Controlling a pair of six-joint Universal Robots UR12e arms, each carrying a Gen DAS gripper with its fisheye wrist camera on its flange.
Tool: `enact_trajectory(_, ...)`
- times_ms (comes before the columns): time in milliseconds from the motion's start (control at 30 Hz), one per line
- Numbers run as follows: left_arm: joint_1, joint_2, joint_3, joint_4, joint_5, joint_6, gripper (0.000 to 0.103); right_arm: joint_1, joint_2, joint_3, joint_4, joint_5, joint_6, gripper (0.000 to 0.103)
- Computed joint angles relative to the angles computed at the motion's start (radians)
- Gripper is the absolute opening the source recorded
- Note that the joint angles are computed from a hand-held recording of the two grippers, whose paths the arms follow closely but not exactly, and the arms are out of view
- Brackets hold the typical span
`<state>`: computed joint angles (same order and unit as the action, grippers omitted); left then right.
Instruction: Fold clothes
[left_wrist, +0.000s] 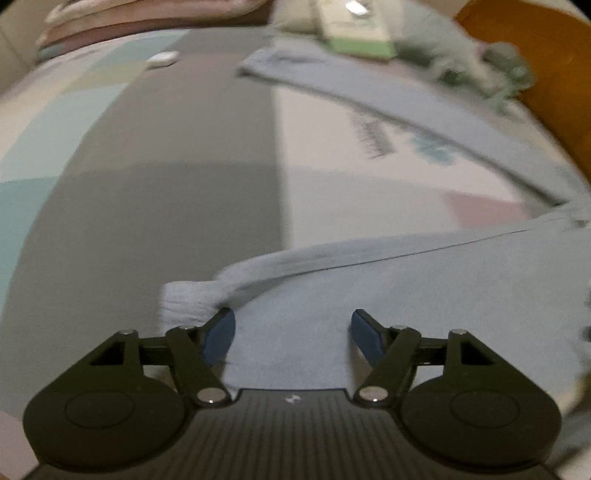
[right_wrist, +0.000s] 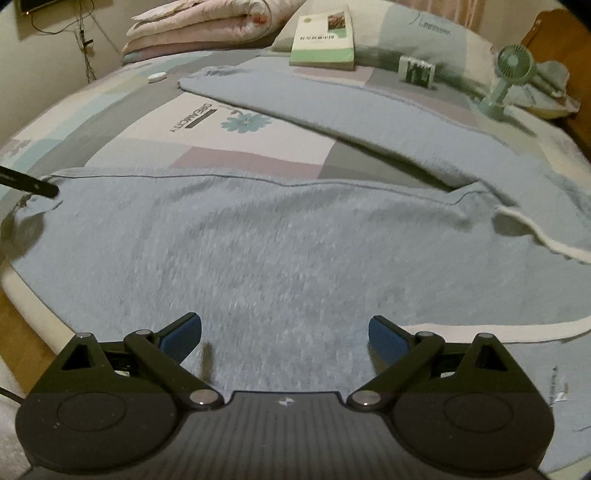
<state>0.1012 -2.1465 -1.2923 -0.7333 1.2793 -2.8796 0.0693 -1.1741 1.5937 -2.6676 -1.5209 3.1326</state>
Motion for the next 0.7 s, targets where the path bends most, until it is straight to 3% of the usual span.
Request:
enact_trajectory(33,-0.001,-0.006,-0.004,0.035,0.012,-0.005,0.068,0.003,-0.003,0.003,-0.007,-0.008,0.002,0.099)
enact_trajectory(133,-0.007,-0.010,0.020,0.024,0.030,-0.036,0.068,0.009,-0.012,0.013,-0.033,-0.031,0.001,0.099)
enact_trajectory(267,-0.010,0.029,-0.018,0.020,0.020,0.092,0.071,0.011,-0.018,0.019,-0.070,-0.028,0.005,0.099)
enact_trajectory(333,-0.001,0.059,-0.050,-0.020,-0.023,0.161,0.071,0.015,-0.014,0.016,-0.080,-0.030,0.007,0.100)
enact_trajectory(500,0.015,0.107,-0.151,-0.010,-0.024,0.181,0.074,0.022,-0.009,0.014,-0.099,-0.013,-0.002,0.100)
enact_trajectory(633,0.008,0.118,-0.117,-0.111,0.041,0.232,0.074,0.029,-0.017,0.027,-0.109,-0.022,-0.012,0.100)
enact_trajectory(700,0.003,0.122,-0.118,-0.067,0.019,0.229,0.074,0.029,-0.020,0.033,-0.111,-0.022,-0.005,0.100)
